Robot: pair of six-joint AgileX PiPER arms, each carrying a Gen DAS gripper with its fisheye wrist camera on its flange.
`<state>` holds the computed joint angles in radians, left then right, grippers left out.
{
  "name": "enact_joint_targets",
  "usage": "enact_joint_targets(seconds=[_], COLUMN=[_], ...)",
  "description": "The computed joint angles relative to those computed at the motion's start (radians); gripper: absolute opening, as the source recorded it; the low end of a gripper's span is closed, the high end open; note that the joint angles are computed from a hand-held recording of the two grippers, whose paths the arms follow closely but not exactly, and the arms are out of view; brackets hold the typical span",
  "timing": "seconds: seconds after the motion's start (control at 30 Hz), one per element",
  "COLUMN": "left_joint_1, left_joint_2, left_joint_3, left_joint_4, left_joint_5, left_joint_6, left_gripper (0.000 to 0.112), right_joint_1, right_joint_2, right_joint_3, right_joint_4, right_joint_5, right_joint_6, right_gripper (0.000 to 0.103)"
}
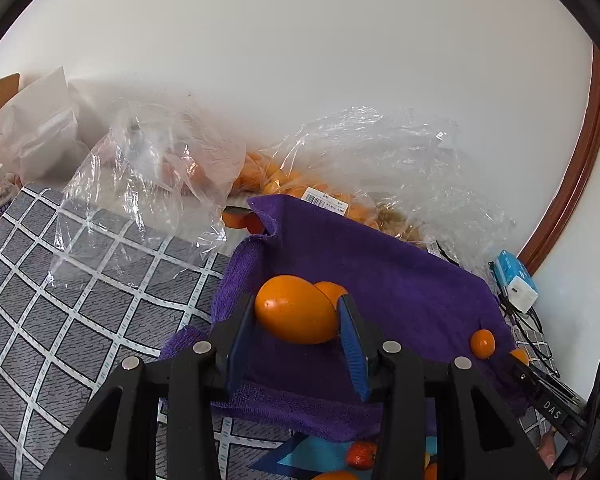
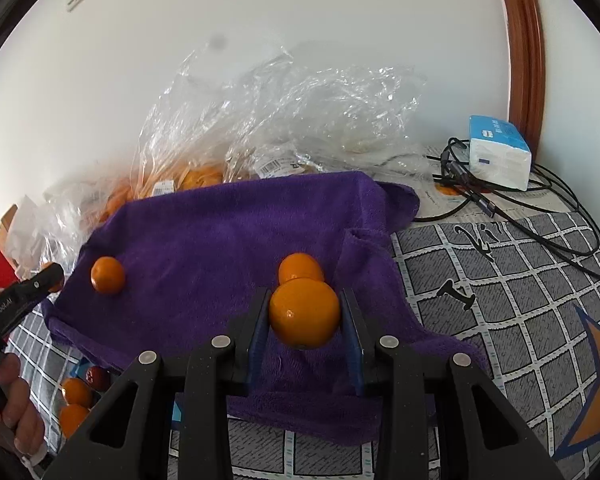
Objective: Organize fruits
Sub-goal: 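Lower the orange onto the towel with the right gripper while the left gripper lowers its oval orange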
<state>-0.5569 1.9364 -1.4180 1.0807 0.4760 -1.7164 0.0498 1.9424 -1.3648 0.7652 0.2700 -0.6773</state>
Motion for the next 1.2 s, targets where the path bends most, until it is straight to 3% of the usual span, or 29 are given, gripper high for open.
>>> enact_joint_targets(seconds=[0.2, 0.47, 0.63, 0.87, 1.0, 1.2], left_joint_1=[-0.004, 0.012, 0.000, -0.025, -0.030, -0.043], left_joint_2=[0.023, 0.031, 0.053, 0.075, 0.077, 0.089], left_joint_3=[-0.030, -0.039, -0.079, -0.114, -0.125, -0.140], left_joint_4=[-0.085, -0.195, -0.251, -0.234, -0.253, -0.230], left_joint_5=[-0.002, -0.026, 0.032, 0.087, 0.093, 0.111], left_joint_6=[0.089, 0.183, 0.252, 0.271, 0.296, 0.290], left_gripper=[0.040, 0.040, 0.040, 0.040, 0.040, 0.040], right_joint_1=[0.014, 0.029, 0.049, 0.041, 0.049, 0.051], right_joint_2=[0.021, 0.037, 0.040, 0.035, 0.016, -0.033], right_joint_3=[-0.014, -0.037, -0.038, -0.029, -0.002, 0.076], right_joint_4=[-0.049, -0.235, -0.361, -0.279, -0.281, 0.091], right_joint_5=[0.034, 0.032, 0.012, 0.010, -0.024, -0.081], right_joint_6=[0.024, 0.204, 0.315, 0.242, 0.241, -0.147], right_gripper=[0.034, 0.034, 0.034, 0.037, 0.046, 0.057])
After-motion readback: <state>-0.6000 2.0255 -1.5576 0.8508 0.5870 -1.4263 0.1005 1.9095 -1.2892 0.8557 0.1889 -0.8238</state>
